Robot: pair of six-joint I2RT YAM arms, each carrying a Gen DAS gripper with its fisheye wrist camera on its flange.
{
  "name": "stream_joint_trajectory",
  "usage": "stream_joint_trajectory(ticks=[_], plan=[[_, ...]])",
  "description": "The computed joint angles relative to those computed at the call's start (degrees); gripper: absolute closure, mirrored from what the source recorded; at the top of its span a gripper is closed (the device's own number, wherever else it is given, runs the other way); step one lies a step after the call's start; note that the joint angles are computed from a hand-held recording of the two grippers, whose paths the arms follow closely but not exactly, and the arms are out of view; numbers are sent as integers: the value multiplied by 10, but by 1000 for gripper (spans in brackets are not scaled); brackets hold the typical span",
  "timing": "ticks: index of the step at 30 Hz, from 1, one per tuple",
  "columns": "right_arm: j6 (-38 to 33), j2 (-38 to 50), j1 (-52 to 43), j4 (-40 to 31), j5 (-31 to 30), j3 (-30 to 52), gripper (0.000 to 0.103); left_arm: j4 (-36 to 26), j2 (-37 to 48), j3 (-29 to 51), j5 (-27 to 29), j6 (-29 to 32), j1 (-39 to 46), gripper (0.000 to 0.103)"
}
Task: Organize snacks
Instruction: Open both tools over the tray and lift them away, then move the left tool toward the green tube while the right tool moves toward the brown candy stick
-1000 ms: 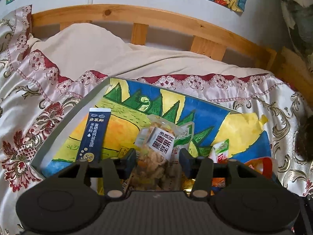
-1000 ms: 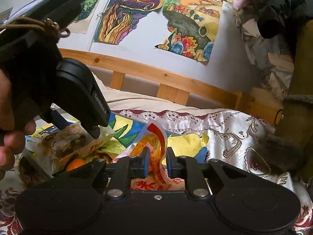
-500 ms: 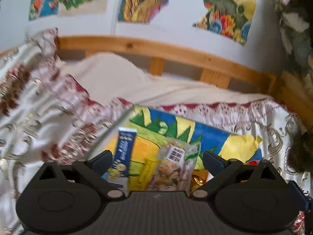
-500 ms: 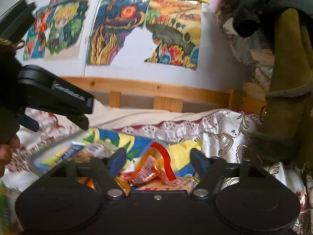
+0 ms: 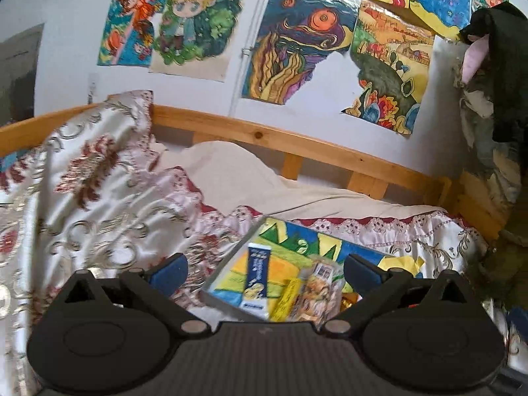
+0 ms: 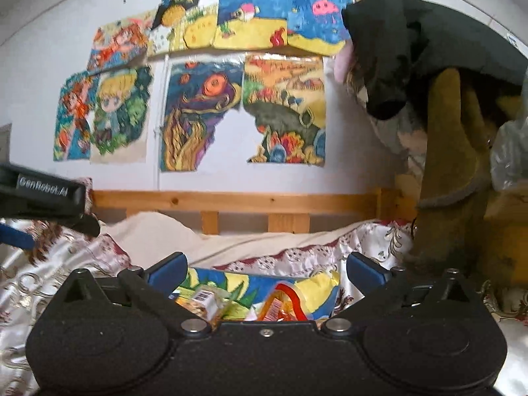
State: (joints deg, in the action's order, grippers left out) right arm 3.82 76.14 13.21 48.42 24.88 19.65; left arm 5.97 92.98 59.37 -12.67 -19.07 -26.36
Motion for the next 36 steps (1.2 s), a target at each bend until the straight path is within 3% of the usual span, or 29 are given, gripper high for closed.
stream_joint_trajectory(ticks=[8,19,27,36], plan=[[7,-168,87,-92,72,-63,1,15,-150,-165,8,28,18,0],[30,-312,267,-257,198,-91,1,2,-260,-279,36,74,50,0],[134,-313,363,-386,236,-79,1,-6,-328,-360,78,72,78,0],[198,-241,402,-449,253,-54,1,-26,-339,-394,144,108,150,0]])
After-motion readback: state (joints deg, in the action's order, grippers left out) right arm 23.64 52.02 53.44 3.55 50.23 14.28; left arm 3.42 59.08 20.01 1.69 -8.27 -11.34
